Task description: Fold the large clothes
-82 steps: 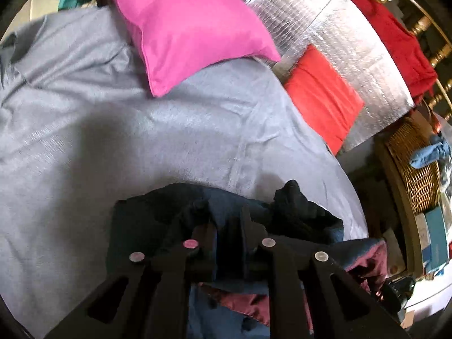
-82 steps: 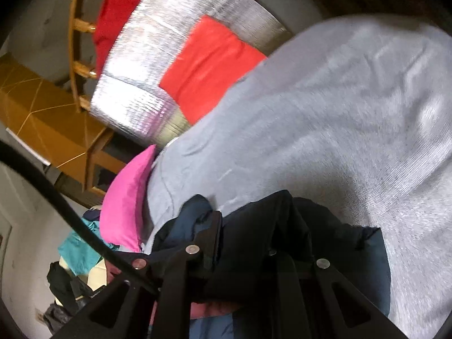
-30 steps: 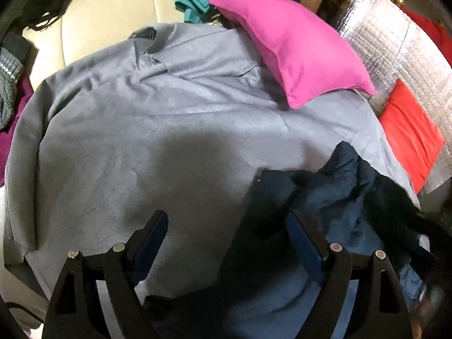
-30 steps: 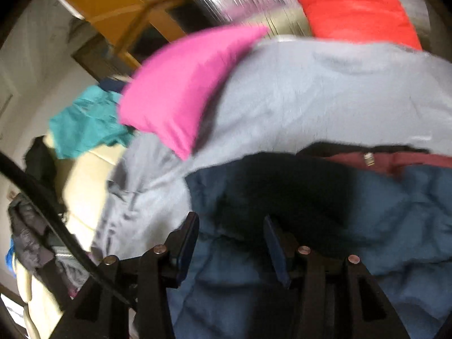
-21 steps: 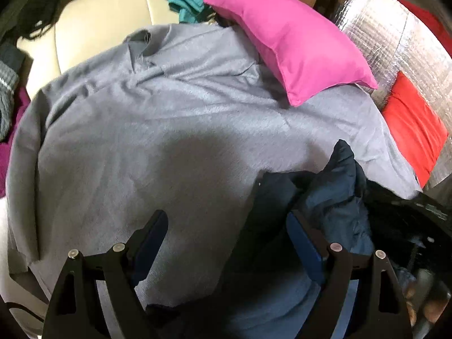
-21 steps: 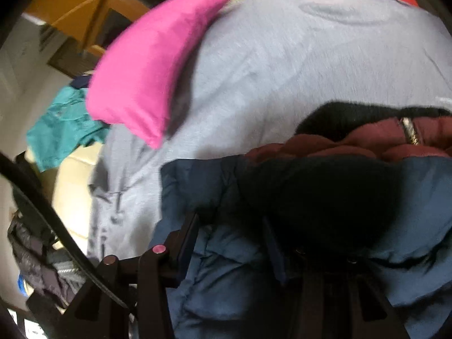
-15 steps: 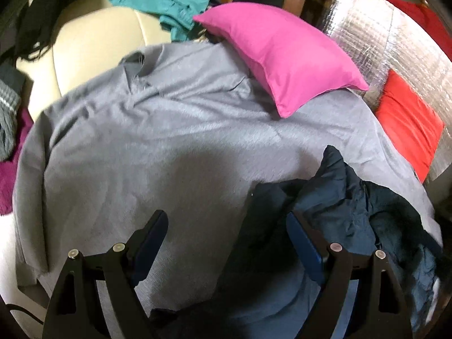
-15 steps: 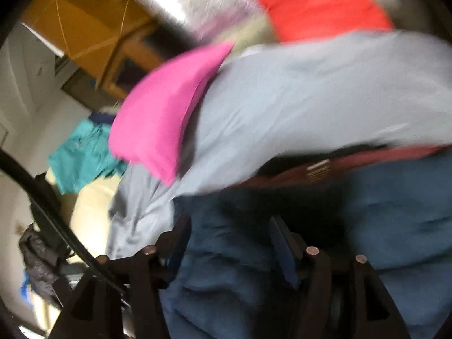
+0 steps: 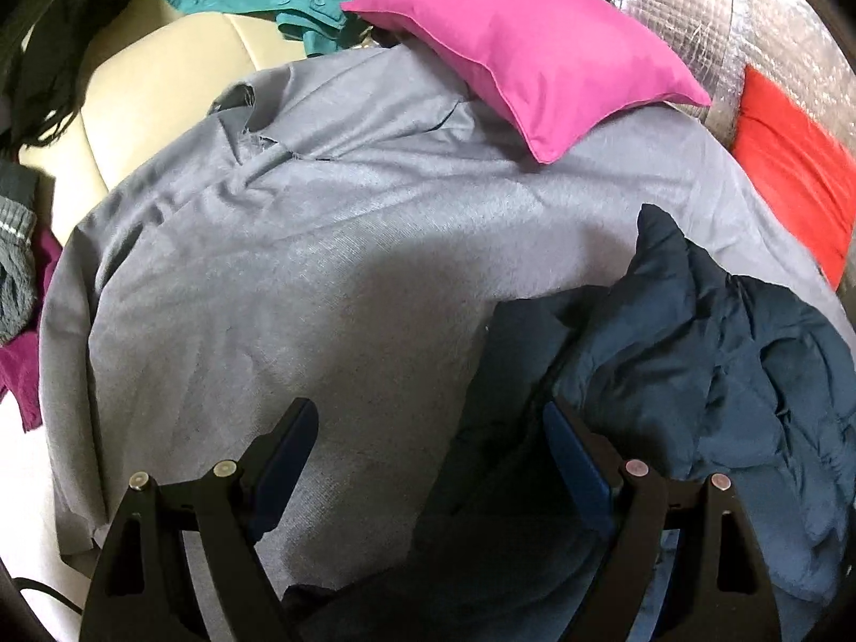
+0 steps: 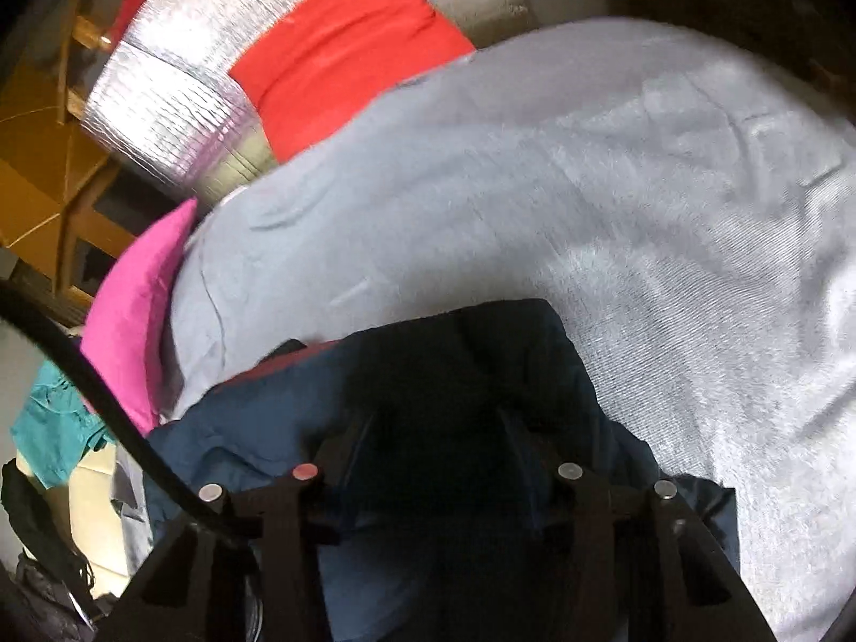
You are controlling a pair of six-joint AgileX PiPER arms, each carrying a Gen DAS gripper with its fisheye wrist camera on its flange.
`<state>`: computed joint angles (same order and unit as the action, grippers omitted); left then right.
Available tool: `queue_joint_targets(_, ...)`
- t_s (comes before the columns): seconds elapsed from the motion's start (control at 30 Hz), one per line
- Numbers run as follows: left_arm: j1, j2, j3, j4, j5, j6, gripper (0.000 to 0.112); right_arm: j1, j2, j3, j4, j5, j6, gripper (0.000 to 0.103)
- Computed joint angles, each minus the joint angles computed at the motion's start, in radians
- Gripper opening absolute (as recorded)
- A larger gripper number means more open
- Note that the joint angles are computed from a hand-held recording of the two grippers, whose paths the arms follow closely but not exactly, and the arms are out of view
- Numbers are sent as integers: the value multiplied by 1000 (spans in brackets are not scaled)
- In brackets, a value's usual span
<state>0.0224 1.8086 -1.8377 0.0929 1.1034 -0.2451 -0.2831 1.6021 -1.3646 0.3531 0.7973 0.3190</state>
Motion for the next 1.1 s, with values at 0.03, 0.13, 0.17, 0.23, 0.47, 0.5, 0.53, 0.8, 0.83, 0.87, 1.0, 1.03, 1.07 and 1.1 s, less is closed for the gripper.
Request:
queue_joint_targets(0.03, -1, -12, 8, 5, -7, -2, 86, 6, -23, 9, -9, 6, 3, 50)
queue_joint_targets(0.13, -18, -68, 57, 45, -55, -14, 86, 5, -132, 82, 17, -3, -27, 50)
queue_joint_targets(0.17, -27, -94, 82, 60, -82, -12, 86, 1, -191, 124, 46, -13, -59, 51)
queue_joint_targets(0.23, -48, -149, 133, 82, -140, 11, 86, 8, -294, 201, 73, -30, -85, 54)
queue_joint_targets(0.47, -139, -263, 271, 149, -260, 140, 86, -5, -526, 419, 158, 23, -152, 54)
queue_joint_targets(0.5, -157, -252, 276, 189, -243, 137, 86, -7, -523, 436, 162, 34, -155, 54)
queue_joint_targets(0.53, -172, -229, 271, 219, -210, 136, 86, -7, -513, 462, 172, 31, -178, 54)
queue_joint_targets(0.8, -52, -178, 193, -44, -117, 280, 86, -172, -570, 499, 362, 89, -391, 58)
queue_joint_targets(0.83, -34, -187, 194, -71, -125, 289, 86, -211, -589, 502, 382, 106, -411, 58)
queue_joint_targets(0.87, -25, -197, 196, -85, -134, 293, 86, -235, -594, 504, 403, 115, -429, 58)
queue_joint_targets(1.0, 14, -174, 183, -97, -143, 304, 86, -304, -571, 522, 473, 174, -494, 63)
queue_joint_targets(1.03, 22, -138, 153, -111, -105, 323, 86, -287, -530, 526, 469, 184, -494, 63)
queue_joint_targets(1.07, 33, -105, 126, -131, -65, 351, 86, -271, -528, 534, 457, 184, -482, 63)
queue_joint_targets(1.1, 42, -82, 106, -152, -40, 364, 86, -254, -523, 528, 443, 174, -469, 63)
